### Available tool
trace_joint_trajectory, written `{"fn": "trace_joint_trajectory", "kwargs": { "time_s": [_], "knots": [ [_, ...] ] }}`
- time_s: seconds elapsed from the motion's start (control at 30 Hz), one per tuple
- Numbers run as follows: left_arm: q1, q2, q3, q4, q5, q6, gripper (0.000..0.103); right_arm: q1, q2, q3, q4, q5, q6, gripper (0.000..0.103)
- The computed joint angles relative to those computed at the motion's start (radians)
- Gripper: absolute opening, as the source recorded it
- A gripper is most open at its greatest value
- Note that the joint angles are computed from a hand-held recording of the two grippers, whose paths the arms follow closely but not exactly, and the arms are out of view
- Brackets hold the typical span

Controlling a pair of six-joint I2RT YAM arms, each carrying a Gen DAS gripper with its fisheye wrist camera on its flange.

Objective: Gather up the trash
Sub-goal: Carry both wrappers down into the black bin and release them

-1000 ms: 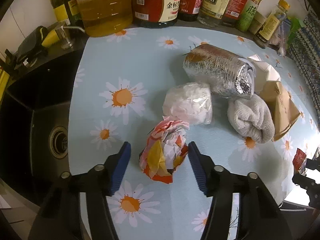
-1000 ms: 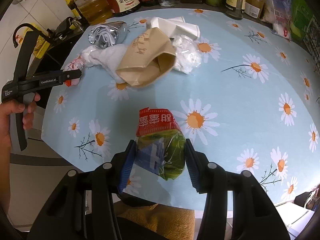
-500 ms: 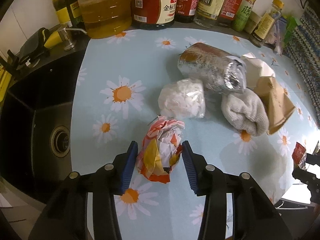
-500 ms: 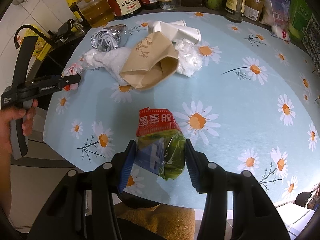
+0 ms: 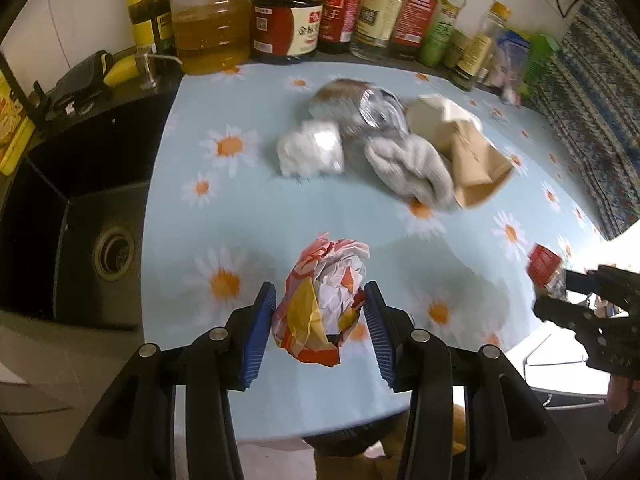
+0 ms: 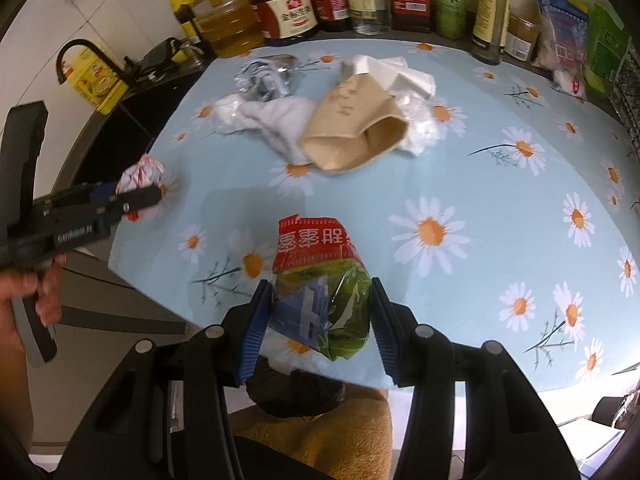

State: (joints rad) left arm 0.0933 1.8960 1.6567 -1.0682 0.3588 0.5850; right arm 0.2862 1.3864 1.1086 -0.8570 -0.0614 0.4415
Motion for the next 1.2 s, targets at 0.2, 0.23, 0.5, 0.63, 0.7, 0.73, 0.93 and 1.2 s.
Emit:
{"fn": "trace_joint_trajectory", "kwargs": {
  "time_s": [0.2,0.23,0.5,0.63,0.7,0.73,0.93,1.2],
  "knots": [
    [0.058,-0.11,-0.146,-0.016,0.039,0.057,0.044,0.088,-0.017,-0.014,0.005,0.024,0.059,0.049],
    [0.072,-0.132,-0.175,-0.023,0.046,0.071,0.044,0.104,-0.02,-0.016,0.007,0.029,0.07,0.049],
    [0.155,-0.224,-0.33,-0.03,0.072,0.158,0.044,0.219,-0.034,-0.056,0.03,0.053,0.173,0.049],
    [0.194,-0.25,-0.397,-0.036,0.087,0.207,0.044,0.276,-0.04,-0.089,0.046,0.056,0.235,0.049],
    [0.207,-0.255,-0.42,-0.041,0.092,0.228,0.044,0.304,-0.042,-0.11,0.058,0.054,0.268,0.049],
    [0.215,-0.259,-0.437,-0.043,0.095,0.244,0.044,0.316,-0.044,-0.119,0.061,0.055,0.281,0.049],
    [0.243,-0.263,-0.518,-0.045,0.09,0.302,0.044,0.367,-0.055,-0.183,0.085,0.043,0.362,0.049],
    [0.273,-0.235,-0.61,-0.027,0.048,0.336,0.044,0.408,-0.07,-0.283,0.144,0.01,0.448,0.05]
  ]
}}
